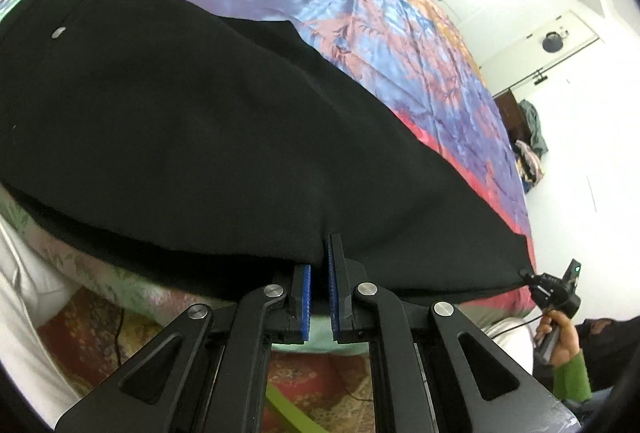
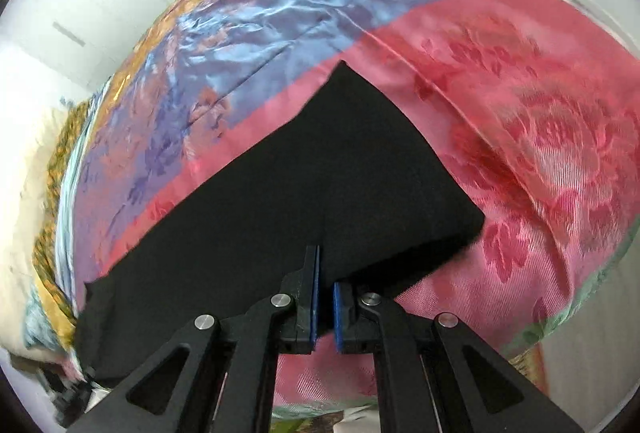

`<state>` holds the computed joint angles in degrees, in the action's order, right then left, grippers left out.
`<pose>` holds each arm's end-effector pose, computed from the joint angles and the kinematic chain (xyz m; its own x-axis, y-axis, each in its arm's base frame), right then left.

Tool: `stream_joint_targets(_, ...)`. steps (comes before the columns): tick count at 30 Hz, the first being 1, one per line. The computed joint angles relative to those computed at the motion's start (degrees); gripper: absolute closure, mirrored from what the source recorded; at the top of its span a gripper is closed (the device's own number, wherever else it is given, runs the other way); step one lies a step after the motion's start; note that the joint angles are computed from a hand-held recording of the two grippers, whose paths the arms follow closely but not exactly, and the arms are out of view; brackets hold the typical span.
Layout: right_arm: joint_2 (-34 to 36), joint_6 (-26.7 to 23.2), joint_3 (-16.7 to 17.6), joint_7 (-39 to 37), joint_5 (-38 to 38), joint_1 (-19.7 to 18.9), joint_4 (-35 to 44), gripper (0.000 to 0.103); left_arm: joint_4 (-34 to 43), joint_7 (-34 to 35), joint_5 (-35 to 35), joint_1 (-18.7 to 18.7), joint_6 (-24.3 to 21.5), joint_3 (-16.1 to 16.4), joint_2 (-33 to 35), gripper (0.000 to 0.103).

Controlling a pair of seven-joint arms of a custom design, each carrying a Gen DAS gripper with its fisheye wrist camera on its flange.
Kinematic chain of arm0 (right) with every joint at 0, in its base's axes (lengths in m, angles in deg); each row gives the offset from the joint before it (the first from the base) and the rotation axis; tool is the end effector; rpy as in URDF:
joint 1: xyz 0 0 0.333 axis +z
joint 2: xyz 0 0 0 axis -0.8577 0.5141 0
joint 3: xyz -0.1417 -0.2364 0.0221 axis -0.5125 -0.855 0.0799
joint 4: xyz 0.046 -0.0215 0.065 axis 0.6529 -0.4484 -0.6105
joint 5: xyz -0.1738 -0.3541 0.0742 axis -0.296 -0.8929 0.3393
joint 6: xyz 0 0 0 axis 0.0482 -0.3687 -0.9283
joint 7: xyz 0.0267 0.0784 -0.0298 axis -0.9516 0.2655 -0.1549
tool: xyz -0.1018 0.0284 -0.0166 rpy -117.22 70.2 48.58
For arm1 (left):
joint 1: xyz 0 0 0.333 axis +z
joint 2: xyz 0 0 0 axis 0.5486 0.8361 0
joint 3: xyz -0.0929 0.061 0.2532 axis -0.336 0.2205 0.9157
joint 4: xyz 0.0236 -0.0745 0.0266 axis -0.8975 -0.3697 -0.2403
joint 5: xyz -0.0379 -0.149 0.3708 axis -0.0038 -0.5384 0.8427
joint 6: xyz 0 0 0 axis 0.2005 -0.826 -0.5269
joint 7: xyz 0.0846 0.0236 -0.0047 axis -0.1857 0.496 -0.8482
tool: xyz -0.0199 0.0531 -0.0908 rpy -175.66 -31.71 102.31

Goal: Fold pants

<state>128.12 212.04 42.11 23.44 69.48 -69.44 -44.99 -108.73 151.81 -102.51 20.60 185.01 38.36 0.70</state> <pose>0.7587 -0.0764 0.3697 -0.0182 -0.8932 -0.4494 -0.9364 0.1728 -0.3056 0.4330 -0.0497 0.3669 0.4810 -0.6868 0.5449 -0.6257 -0.7043 -0.3354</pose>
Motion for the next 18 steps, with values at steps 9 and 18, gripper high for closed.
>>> stream_joint_targets(9, 1.12, -0.58, -0.03, 1.65, -0.36, 0.07, 2.18, 0.097, 2.16, -1.46, 3.41, 0.70, 0.59, -1.21, 2.69, 0.099)
stream_joint_targets(18, -5.41, 4.82, 1.77, 3.14, 9.47, -5.10, -7.91, 0.039, 4.29, -15.76, 17.38, 11.91, -9.89, -11.30, 2.02, 0.055)
